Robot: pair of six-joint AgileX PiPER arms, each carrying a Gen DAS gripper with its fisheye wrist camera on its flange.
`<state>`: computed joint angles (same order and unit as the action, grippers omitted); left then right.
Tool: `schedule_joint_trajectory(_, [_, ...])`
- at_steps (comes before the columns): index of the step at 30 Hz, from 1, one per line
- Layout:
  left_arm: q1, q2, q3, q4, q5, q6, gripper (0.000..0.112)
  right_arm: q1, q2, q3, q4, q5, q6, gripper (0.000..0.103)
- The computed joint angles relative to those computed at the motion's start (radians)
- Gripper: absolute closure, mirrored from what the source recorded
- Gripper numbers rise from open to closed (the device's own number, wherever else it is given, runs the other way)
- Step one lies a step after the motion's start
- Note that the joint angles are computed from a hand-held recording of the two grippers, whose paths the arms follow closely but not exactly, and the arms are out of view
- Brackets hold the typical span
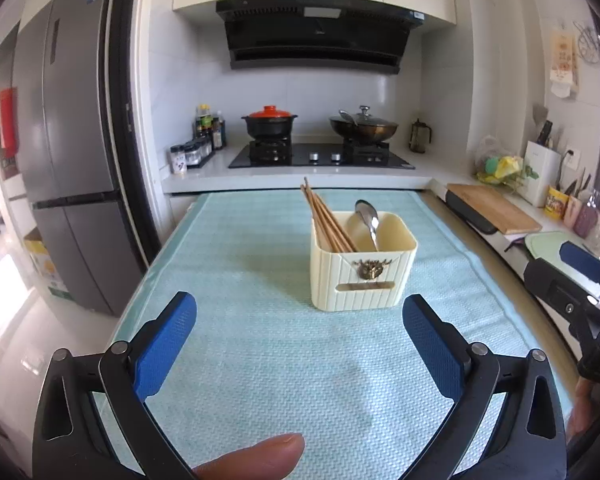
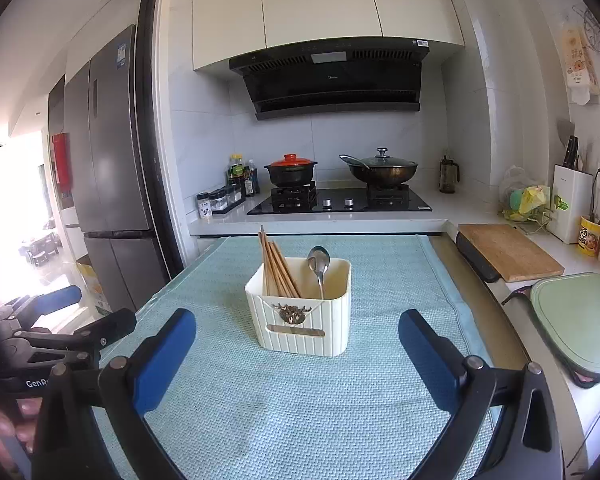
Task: Organize utensils
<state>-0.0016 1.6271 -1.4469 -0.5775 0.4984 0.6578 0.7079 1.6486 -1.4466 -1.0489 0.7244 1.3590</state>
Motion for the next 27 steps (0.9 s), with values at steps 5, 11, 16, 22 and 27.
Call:
schedule_joint_trajectory(5, [-0.012,-0.005,0.011,0.063,-0.018,-0.050,0.010,0.017,0.013,-0.027,0.046,0.032,-0.056,0.000])
schedule_joint_trajectory(11, [0.003,0.010,-0.013,0.044,0.032,-0.046,0.010,0.043,0.030,-0.067,0.066,0.083,-0.094,0.000])
schedule_joint_trajectory(16, [0.001,0.002,-0.006,0.064,0.028,-0.055,0.010,0.060,0.038,-0.094,0.069,0.108,-0.121,0.000])
schedule_joint_trajectory(22, [0.012,0.007,-0.014,0.066,0.036,-0.064,0.010,0.072,0.043,-0.110,0.069,0.120,-0.130,0.000])
schedule_joint_trajectory(27, [0.011,0.006,-0.011,0.070,0.033,-0.065,0.010,0.074,0.047,-0.114,0.074,0.123,-0.134,0.000])
